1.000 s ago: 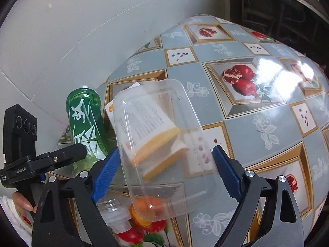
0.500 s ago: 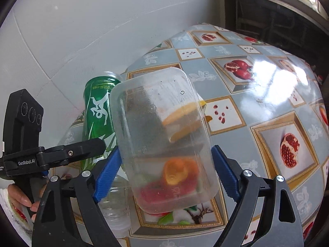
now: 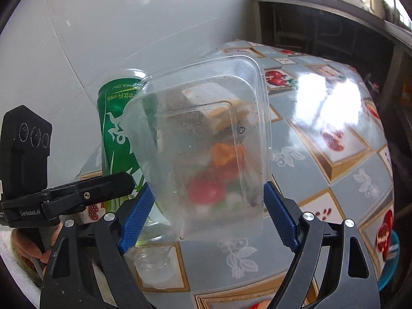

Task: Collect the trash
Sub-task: 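Grasp the green bottle with the left tool while the right tool grasps the clear plastic box, then lift the green bottle and clear box off the table with both tools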

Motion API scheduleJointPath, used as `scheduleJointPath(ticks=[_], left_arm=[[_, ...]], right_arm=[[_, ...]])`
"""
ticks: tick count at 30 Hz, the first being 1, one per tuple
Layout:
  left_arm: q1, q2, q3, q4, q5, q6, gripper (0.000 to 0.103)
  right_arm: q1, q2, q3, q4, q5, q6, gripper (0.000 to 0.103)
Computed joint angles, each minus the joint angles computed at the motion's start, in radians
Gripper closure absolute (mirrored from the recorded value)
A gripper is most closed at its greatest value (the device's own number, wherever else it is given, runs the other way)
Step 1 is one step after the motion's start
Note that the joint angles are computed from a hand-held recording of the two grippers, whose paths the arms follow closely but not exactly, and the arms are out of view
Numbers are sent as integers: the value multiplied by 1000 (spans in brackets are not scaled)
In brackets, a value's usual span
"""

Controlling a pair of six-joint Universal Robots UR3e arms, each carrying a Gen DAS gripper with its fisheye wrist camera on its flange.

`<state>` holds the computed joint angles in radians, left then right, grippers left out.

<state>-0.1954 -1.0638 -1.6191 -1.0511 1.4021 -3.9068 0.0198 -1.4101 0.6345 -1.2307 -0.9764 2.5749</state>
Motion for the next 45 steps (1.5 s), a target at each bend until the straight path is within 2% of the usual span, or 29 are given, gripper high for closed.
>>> scheduleJointPath(ticks=[5,11,14,16,22,24,28,32,34,38,41,45], left_arm=[[-131,-180,120,78,-2,13,44],[-199,-430,295,119,-135,45,44],[-216,-545,401,65,-179,73,44],[-219,-611,482,-3,-193,90,44],[-207,-727,665,-177,-187,118,44],[-188,-719,648,-172,-205,118,44],[-153,-702,627,-180,-242,123,42],[-166,-697,604,-162,-242,113,41],[-175,-708,623,-168,-226,125,41],[-224,-749,705,-201,-133,153,41],[-254,-787,774,-231,-79,166,41],[-271,-820,829,-255,-54,168,41]], right_arm=[[-193,-151,121,93,23,5,23],[-468,-215,78,324,25,-14,23],[-594,-178,-11,476,81,-51,23],[-632,-166,-25,470,88,-26,23],[-623,-130,-12,371,104,71,23],[-589,-98,-15,313,102,125,23],[-578,-77,10,265,97,157,24],[-574,-23,-81,332,84,147,25],[-559,10,-128,336,50,152,25],[-518,60,-257,374,-67,142,25],[-469,11,-161,286,-165,133,24],[-404,-49,-19,173,-265,124,22]])
